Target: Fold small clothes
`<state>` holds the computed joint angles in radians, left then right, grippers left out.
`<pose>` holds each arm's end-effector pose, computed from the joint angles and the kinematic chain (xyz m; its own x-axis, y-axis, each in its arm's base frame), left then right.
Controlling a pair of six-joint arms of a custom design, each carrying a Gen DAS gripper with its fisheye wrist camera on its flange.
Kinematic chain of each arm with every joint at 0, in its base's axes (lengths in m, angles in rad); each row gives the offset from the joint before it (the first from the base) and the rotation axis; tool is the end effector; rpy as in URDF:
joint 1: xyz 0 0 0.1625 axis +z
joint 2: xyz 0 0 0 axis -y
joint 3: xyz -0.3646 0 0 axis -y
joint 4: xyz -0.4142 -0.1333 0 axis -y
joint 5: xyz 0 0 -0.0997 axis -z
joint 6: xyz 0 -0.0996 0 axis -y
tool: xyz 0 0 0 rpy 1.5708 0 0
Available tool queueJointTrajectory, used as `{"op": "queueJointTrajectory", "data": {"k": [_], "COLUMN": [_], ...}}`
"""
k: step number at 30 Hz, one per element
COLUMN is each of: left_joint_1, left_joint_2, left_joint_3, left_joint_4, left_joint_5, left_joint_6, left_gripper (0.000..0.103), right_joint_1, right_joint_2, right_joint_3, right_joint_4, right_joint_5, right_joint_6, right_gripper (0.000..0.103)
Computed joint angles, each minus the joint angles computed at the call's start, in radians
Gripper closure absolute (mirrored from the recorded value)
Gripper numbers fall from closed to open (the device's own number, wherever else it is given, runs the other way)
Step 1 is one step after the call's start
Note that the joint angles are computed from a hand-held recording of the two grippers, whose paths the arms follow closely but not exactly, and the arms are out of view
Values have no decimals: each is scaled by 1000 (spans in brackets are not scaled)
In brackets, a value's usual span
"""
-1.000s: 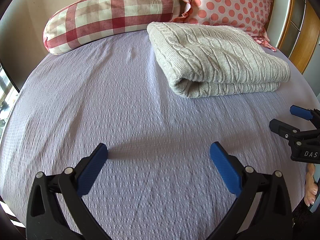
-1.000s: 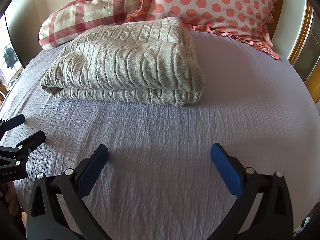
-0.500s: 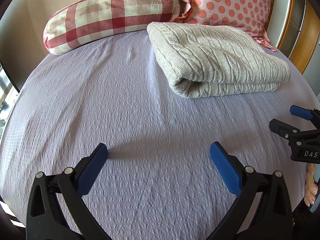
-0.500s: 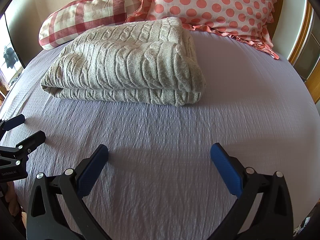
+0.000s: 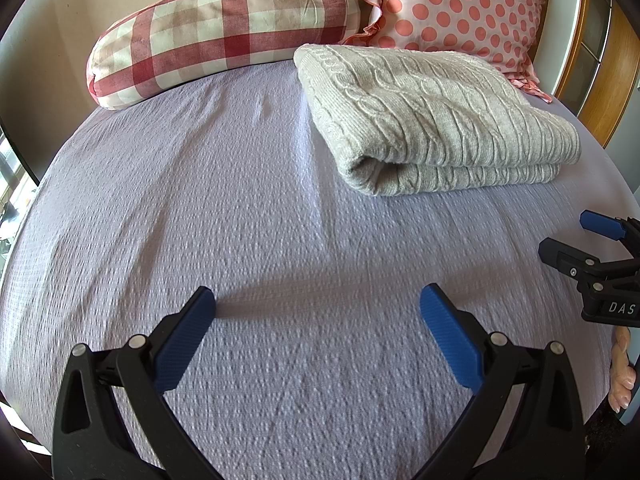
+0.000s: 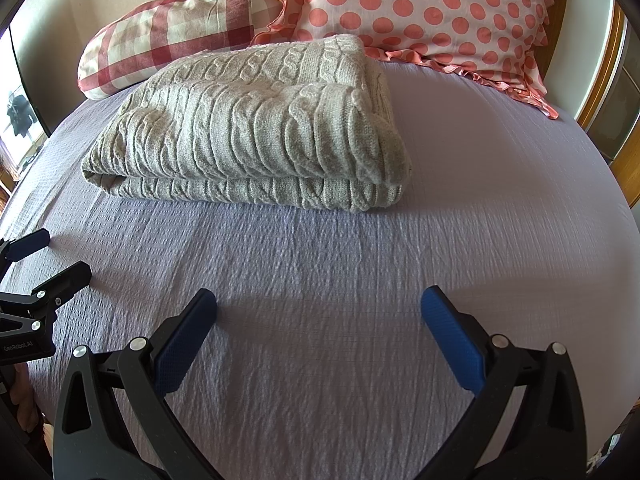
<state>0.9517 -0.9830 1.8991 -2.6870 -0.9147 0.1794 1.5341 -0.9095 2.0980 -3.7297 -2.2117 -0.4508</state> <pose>-0.1714 -0.5750 0.0798 -0.6027 0.4977 -0.6237 0.6873 0.7209 -0.0889 0.0553 -0.5030 0.1031 -0.7137 0.2243 0.6635 -0.3225 0.7358 -0.5955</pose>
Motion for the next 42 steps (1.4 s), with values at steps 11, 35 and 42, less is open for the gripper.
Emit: {"op": "queueJointTrajectory", "data": {"k": [11,35,42], "left_joint_1": [0,-1,-1], "left_joint_2": [0,10,11], "left_joint_3": [-1,-70,-75], "left_joint_4": [0,168,181], "left_joint_5": [0,7,7], "left_joint_6": [-1,-67,-70], "left_gripper": [2,2,2], "right_joint_1": [1,0,1], "right_joint_2": [1,1,2], "right_joint_3": [-1,-1,-2], "right_joint_4": [0,-2,-1], "right_joint_5": [-1,-1,-1], "right_joint_6": [1,2,3], "right_gripper": [1,1,1]}}
